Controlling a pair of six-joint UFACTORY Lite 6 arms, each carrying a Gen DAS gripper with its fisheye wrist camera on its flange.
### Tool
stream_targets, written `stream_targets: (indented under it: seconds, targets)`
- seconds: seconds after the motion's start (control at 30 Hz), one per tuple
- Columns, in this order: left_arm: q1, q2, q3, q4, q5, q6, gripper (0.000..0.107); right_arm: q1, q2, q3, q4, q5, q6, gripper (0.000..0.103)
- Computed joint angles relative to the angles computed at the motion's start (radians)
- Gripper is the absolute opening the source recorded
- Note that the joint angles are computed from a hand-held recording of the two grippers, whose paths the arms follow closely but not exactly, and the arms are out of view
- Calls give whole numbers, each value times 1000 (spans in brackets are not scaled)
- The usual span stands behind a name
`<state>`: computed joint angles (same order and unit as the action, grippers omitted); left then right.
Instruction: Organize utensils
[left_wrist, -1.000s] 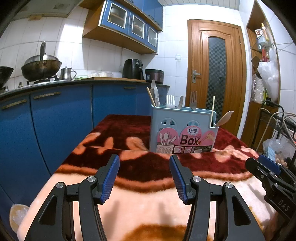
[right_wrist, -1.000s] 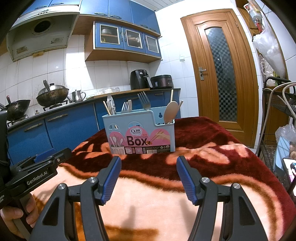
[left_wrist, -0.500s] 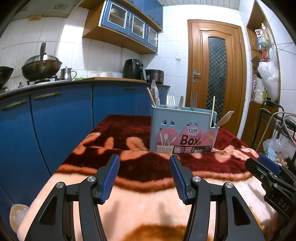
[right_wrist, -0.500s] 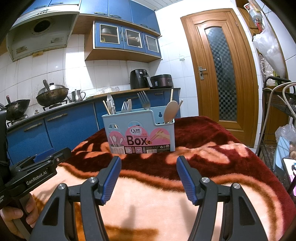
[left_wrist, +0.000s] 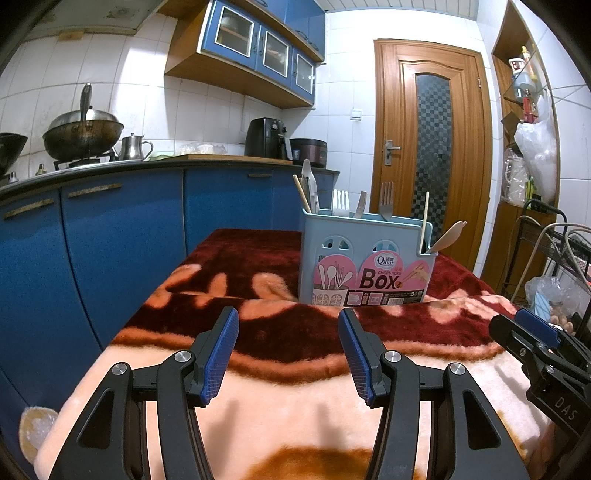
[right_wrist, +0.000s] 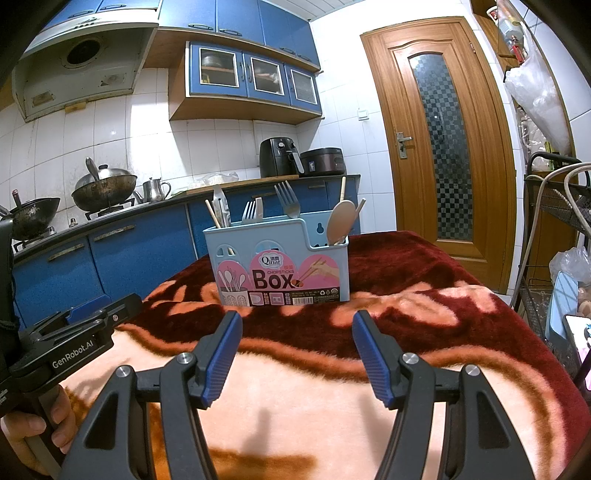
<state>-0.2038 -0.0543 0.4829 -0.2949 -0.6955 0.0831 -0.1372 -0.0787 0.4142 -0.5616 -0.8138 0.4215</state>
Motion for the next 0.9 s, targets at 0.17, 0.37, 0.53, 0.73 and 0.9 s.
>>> stream_targets:
  seconds: [0.17,0.37,0.53,0.73,0.9]
  targets:
    - [-2,0,-1,-2,-2,0,58,0,0,0,1,1,0,65]
    - [-2,1,-1,-3,-3,2,58,1,-1,-1,1,1,0,65]
    - [-6,3,0,-8,-5,3,58,1,-1,1,0,2,1,65]
    - [-4,2,-1,-5,-5,2,58,1,-2,0,1,3,0,65]
    - [3,1,-1,6,-3,-3,58,1,-1,0,0,2,1,65]
